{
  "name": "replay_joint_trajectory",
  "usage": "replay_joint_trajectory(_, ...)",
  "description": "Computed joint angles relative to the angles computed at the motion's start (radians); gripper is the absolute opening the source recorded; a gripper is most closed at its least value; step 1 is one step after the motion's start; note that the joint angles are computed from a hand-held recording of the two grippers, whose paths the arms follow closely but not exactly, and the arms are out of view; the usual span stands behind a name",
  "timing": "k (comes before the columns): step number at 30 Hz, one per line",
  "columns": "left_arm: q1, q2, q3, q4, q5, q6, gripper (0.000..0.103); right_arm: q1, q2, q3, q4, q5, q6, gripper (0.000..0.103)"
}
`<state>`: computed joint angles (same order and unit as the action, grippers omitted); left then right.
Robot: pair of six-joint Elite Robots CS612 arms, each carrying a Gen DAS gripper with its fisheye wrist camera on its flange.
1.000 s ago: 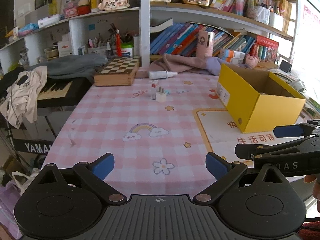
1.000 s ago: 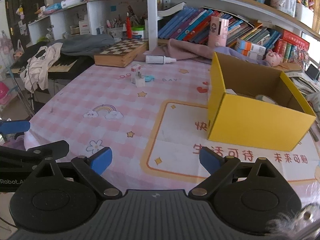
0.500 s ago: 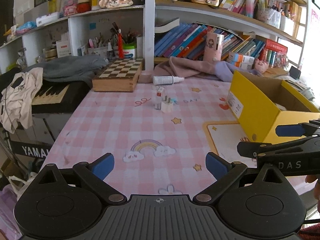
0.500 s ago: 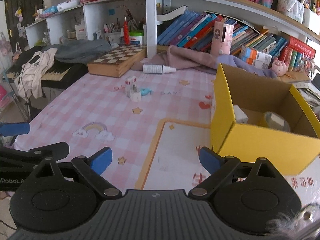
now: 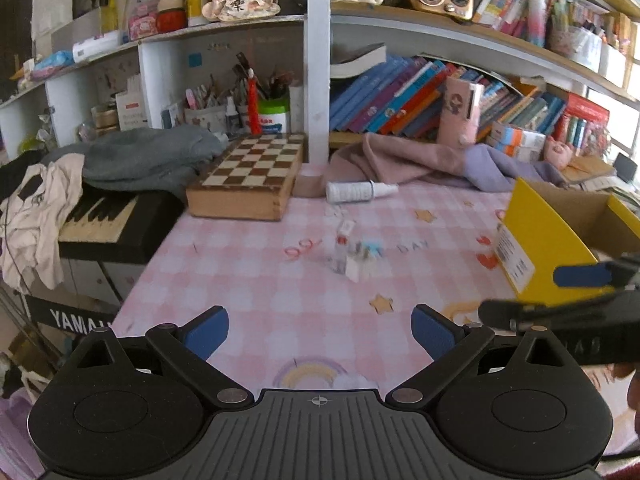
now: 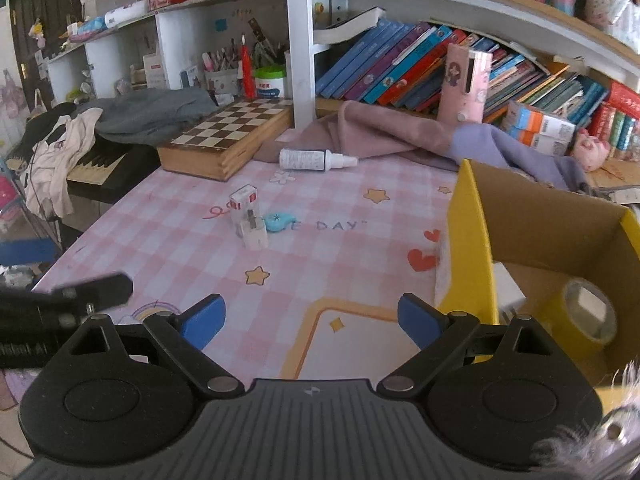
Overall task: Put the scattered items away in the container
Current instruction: 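Move both grippers toward the white plug and small box on the table, then close the left gripper on the small white-red box while the right gripper grasps the white plug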
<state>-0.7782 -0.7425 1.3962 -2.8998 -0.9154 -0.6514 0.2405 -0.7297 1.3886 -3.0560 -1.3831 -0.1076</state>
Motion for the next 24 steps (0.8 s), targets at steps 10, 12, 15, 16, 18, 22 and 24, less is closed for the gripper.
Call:
replay_joint_trajectory(10, 0.065, 0.062, -0.129, 0.059, -0.105, 0.043, 0.099, -0.003, 0.089, -0.162, 0.138, 0.058, 0.013, 0.088)
replay_joint_trajectory(12, 0.078, 0.079, -0.159, 0.061, -0.120, 0.046, 0.098, -0.001, 0.102, -0.183, 0.153, 0.066, -0.001, 0.088)
replay_joint_trajectory(15, 0.096, 0.113, -0.221, 0.084, -0.149, 0.071, 0.097, 0.003, 0.120, -0.211, 0.178, 0.068, -0.038, 0.084)
replay_joint_trajectory(16, 0.101, 0.125, -0.243, 0.096, -0.162, 0.084, 0.095, 0.005, 0.127, -0.222, 0.187, 0.067, -0.049, 0.080)
replay_joint_trajectory(18, 0.109, 0.147, -0.284, 0.120, -0.186, 0.109, 0.086, 0.008, 0.142, -0.248, 0.203, 0.066, -0.065, 0.075)
replay_joint_trajectory(22, 0.120, 0.196, -0.369, 0.175, -0.237, 0.163, 0.066, 0.011, 0.174, -0.309, 0.243, 0.086, -0.045, 0.064)
replay_joint_trajectory(24, 0.125, 0.215, -0.401, 0.199, -0.259, 0.175, 0.058, 0.014, 0.189, -0.335, 0.253, 0.093, -0.047, 0.061)
